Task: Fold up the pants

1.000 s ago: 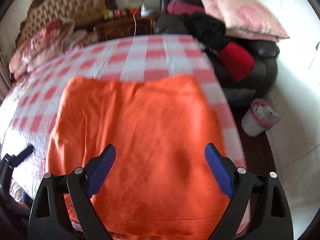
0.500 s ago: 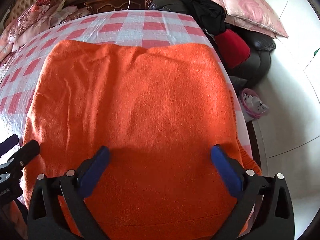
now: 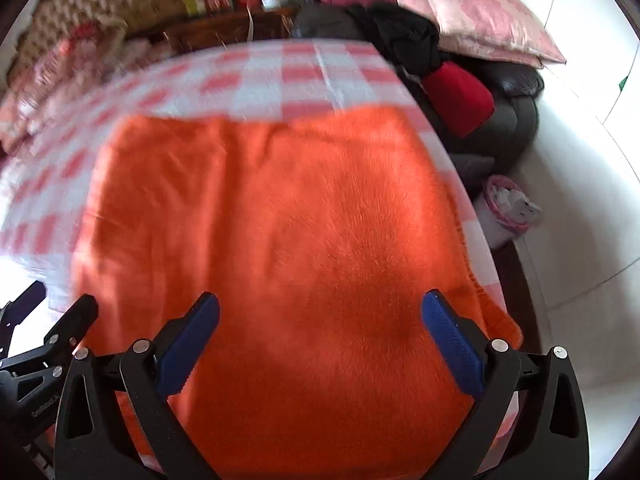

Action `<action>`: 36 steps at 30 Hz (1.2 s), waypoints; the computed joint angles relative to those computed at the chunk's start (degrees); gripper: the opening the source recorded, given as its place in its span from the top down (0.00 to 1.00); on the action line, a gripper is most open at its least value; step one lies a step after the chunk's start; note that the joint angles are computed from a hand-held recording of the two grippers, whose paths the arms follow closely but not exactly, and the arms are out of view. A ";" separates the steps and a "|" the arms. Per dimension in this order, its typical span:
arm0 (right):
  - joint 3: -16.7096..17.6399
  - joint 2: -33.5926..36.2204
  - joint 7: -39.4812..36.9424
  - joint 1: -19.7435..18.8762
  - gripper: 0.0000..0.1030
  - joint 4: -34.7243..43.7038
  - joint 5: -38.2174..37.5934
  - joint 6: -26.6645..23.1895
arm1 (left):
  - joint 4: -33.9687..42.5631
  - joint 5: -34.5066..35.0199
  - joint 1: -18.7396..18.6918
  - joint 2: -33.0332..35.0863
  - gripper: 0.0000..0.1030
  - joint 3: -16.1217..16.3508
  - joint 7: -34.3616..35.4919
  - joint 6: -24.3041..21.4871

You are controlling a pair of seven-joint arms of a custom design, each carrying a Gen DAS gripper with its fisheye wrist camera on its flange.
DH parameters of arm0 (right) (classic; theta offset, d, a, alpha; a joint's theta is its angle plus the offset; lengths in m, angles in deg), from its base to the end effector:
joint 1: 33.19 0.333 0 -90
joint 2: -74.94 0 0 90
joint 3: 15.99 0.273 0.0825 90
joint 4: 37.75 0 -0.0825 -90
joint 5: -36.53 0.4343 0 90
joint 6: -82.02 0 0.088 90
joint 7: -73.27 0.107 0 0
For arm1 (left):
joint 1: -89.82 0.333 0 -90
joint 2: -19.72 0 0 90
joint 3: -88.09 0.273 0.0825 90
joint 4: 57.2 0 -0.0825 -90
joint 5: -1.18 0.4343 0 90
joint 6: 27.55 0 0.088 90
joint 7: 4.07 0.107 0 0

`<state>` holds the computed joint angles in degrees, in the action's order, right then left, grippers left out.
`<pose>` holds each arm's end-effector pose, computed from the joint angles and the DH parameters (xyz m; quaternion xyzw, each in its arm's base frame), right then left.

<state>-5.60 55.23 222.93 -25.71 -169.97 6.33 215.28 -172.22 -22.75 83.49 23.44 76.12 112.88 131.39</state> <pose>0.5162 0.1592 0.4586 -0.5153 0.8034 -0.2646 0.1378 0.6278 -0.1872 0.4360 -0.4958 0.7881 -0.3271 0.1617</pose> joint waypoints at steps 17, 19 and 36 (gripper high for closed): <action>8.89 -24.26 9.39 3.66 0.05 -9.95 -1.31 -16.27 | -15.64 -25.92 -7.75 -25.42 0.02 8.98 17.84 -17.01; 9.27 -25.91 9.21 3.71 0.05 -10.89 -0.52 -16.53 | -16.91 -24.71 -8.78 -27.25 0.02 9.61 17.01 -16.58; 9.95 -27.07 7.63 1.94 0.05 -11.87 0.83 -15.42 | -17.02 -19.88 -11.79 -26.79 0.02 11.56 13.15 -12.96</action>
